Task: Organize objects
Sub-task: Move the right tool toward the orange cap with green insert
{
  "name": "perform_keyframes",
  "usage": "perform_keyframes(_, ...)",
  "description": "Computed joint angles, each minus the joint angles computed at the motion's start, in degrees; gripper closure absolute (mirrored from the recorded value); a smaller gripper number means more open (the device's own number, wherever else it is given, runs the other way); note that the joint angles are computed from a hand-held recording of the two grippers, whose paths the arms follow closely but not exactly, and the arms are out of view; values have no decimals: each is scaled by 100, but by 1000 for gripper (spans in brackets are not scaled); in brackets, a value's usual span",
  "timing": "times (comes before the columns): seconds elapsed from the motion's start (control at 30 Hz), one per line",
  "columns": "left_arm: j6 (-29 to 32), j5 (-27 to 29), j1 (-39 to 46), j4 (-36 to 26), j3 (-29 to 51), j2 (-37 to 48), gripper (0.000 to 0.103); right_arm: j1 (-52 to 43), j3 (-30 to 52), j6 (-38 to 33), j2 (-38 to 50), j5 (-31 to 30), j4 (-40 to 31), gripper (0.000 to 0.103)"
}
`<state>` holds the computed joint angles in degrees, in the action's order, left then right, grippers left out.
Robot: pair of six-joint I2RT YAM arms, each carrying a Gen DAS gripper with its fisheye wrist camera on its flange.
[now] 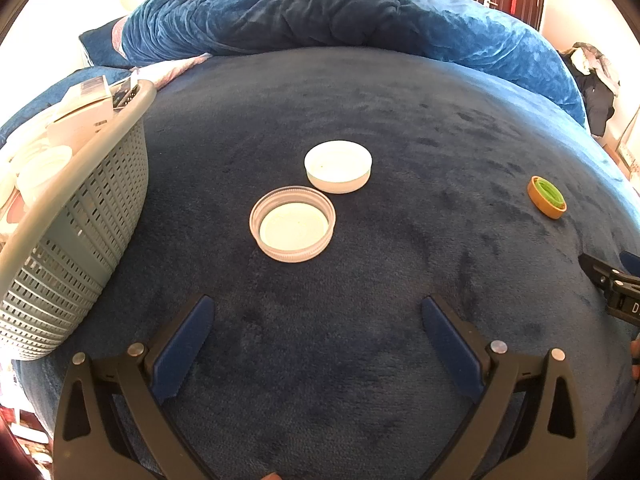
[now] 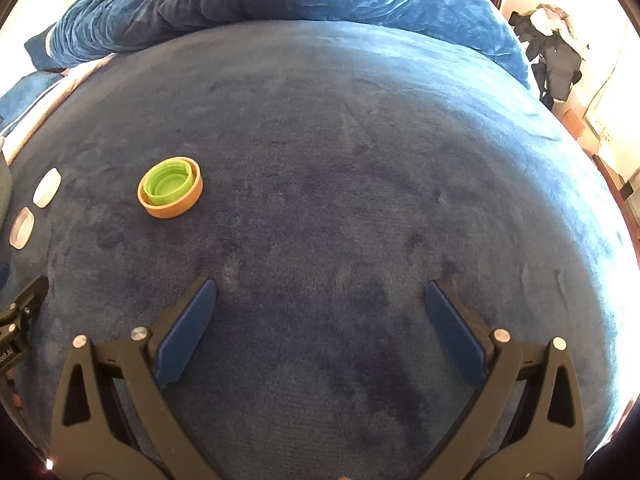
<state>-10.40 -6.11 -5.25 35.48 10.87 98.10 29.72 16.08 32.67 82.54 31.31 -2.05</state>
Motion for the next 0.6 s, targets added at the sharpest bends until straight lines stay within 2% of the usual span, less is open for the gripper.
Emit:
perform_keyframes(0.13,13,21,29,-394,51,-160,0,35,268,66,159,-62,-345,0)
perform_keyframes(0.33,100,172,194,-1451,450,-433,0,-316,612,-213,373,-386,-603,0)
perform_keyframes(0.43,131,267,238,-1428,522,-309,0,-487,527,-429,486,-532,-166,0)
perform_keyframes(0.5,156,321,274,-1288,477,-261,0,-622,561,-516,302,-756,-372,0)
perform_keyframes(0.6,122,253,201,-1206,468,-217,0,-311,440,-275,-279,-331,-435,0)
